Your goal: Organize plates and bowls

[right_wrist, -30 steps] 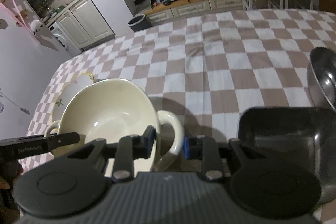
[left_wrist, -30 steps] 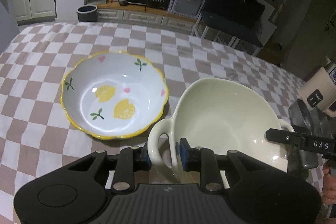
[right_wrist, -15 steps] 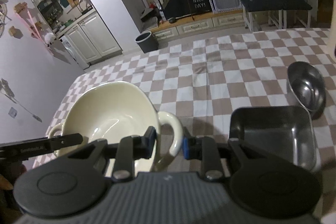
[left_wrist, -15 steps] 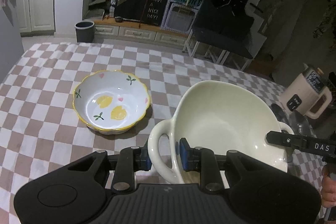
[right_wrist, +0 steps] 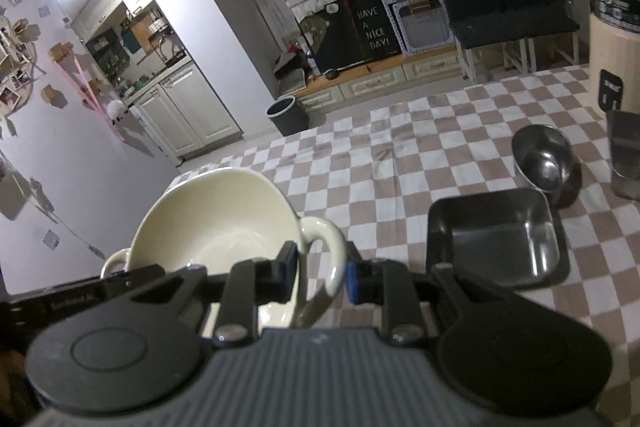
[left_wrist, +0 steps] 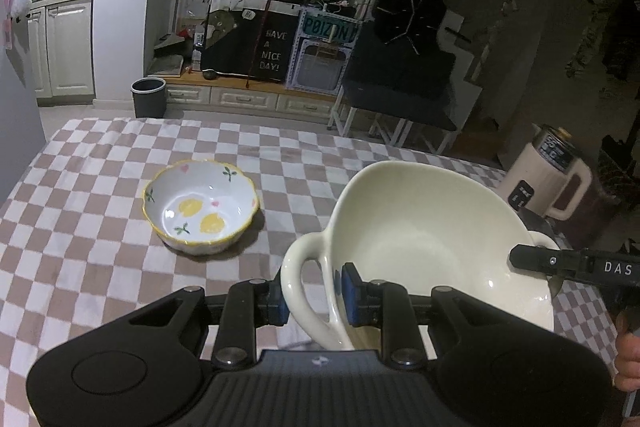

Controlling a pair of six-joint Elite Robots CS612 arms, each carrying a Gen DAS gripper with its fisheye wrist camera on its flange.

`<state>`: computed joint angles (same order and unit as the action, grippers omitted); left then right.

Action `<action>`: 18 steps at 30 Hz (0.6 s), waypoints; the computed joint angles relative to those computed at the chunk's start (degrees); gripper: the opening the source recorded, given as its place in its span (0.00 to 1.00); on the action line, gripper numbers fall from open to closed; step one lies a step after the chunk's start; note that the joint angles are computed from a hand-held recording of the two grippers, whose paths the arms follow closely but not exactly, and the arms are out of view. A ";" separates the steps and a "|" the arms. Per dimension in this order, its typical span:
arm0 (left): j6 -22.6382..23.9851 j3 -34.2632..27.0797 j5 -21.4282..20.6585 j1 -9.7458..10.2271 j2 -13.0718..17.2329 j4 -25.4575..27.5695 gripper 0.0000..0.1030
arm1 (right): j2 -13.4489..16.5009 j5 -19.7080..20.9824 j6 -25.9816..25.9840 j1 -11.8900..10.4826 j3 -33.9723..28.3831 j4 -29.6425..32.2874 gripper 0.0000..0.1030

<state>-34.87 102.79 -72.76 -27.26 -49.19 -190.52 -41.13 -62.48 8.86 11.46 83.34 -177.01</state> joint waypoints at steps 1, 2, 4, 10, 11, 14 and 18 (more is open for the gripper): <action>0.09 0.40 -0.15 -0.19 -0.08 -0.43 0.26 | -0.26 -0.02 -0.01 -0.08 0.59 -0.47 0.27; 0.24 0.87 -0.33 -0.41 -0.20 -0.84 0.26 | -0.54 -0.09 -0.02 -0.18 1.29 -0.94 0.27; 0.44 1.61 -0.87 -0.73 -0.34 -1.52 0.26 | -0.94 -0.02 0.33 -0.43 2.18 -1.34 0.26; 0.54 3.66 -2.23 -1.32 -0.66 -2.90 0.26 | -1.92 0.13 0.29 -0.86 4.73 -2.23 0.26; 0.31 3.96 -2.38 -1.32 -0.69 -3.00 0.26 | -1.98 0.11 -0.05 -0.84 5.01 -2.11 0.26; -0.19 4.98 -2.51 -1.47 -0.67 -3.39 0.26 | -2.40 0.19 -1.26 -0.73 5.92 -1.22 0.25; -1.15 5.47 -4.57 -0.81 -0.15 -2.31 0.26 | -2.27 -1.02 -4.52 -0.04 5.16 3.47 0.26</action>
<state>-36.02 108.26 -77.34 -28.07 -49.34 -192.83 -43.40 -63.50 4.33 11.42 88.49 -173.53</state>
